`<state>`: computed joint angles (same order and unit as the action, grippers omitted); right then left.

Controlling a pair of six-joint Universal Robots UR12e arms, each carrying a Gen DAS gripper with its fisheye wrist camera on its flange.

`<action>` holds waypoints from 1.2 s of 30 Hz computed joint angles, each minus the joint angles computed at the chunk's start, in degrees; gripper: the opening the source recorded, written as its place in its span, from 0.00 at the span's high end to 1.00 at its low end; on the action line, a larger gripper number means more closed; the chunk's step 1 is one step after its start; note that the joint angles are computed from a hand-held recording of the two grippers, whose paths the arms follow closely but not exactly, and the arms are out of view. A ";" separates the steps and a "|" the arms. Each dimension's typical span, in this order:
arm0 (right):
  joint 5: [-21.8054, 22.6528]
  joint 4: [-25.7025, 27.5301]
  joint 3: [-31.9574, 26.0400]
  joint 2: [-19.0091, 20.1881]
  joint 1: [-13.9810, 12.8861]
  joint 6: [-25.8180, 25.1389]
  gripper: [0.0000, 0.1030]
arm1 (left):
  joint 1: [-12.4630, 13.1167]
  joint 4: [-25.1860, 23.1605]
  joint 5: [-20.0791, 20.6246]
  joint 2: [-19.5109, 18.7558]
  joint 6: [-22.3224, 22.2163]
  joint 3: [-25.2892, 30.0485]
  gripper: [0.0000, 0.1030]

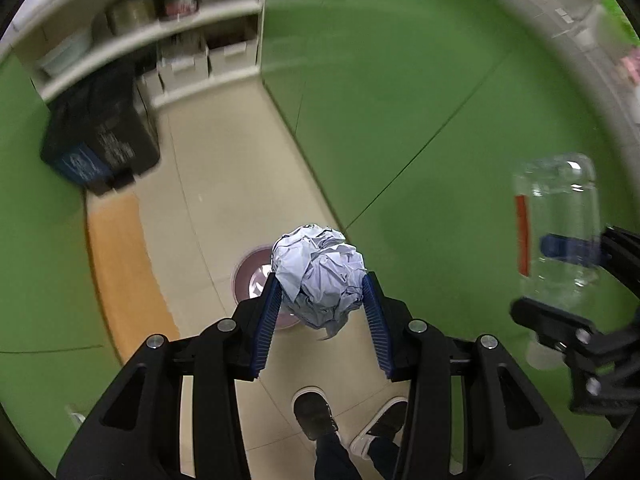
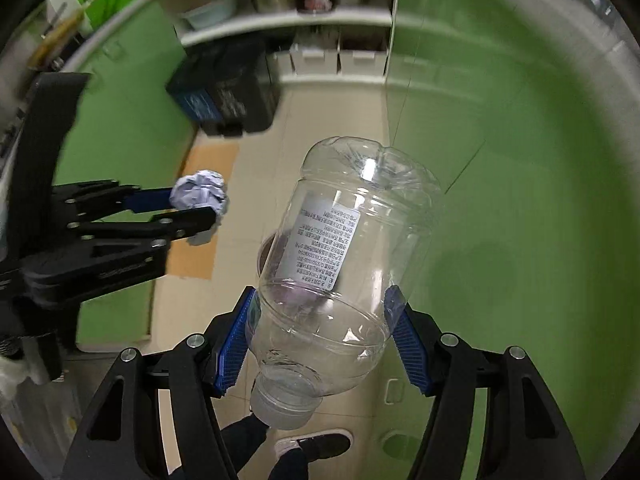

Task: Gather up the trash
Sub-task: 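Drop the foil and bottle into the pink wastebasket with both tools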

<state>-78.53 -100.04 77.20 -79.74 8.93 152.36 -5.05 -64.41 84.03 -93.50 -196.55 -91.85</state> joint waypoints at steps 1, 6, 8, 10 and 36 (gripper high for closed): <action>-0.37 -1.07 1.09 0.50 0.29 0.16 0.39 | 0.18 1.18 -0.02 -0.47 0.00 -1.20 0.59; -1.09 -4.55 4.85 2.63 1.08 0.38 0.39 | 1.17 6.77 -0.64 -3.35 -0.60 -6.78 0.53; -1.39 -5.21 5.22 3.71 1.33 -0.05 0.39 | 1.50 8.94 -0.44 -4.38 -1.11 -8.48 0.44; -1.69 -5.87 5.57 4.77 1.73 -0.30 0.39 | 1.70 10.68 -0.04 -4.90 -1.83 -9.67 0.23; -1.04 -7.05 6.16 11.17 6.51 -2.53 0.06 | 7.60 14.53 1.73 3.79 -8.91 -17.83 0.03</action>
<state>-79.57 -107.08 83.36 -68.57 15.44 149.83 2.55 -49.88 85.76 -89.71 -205.46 -109.68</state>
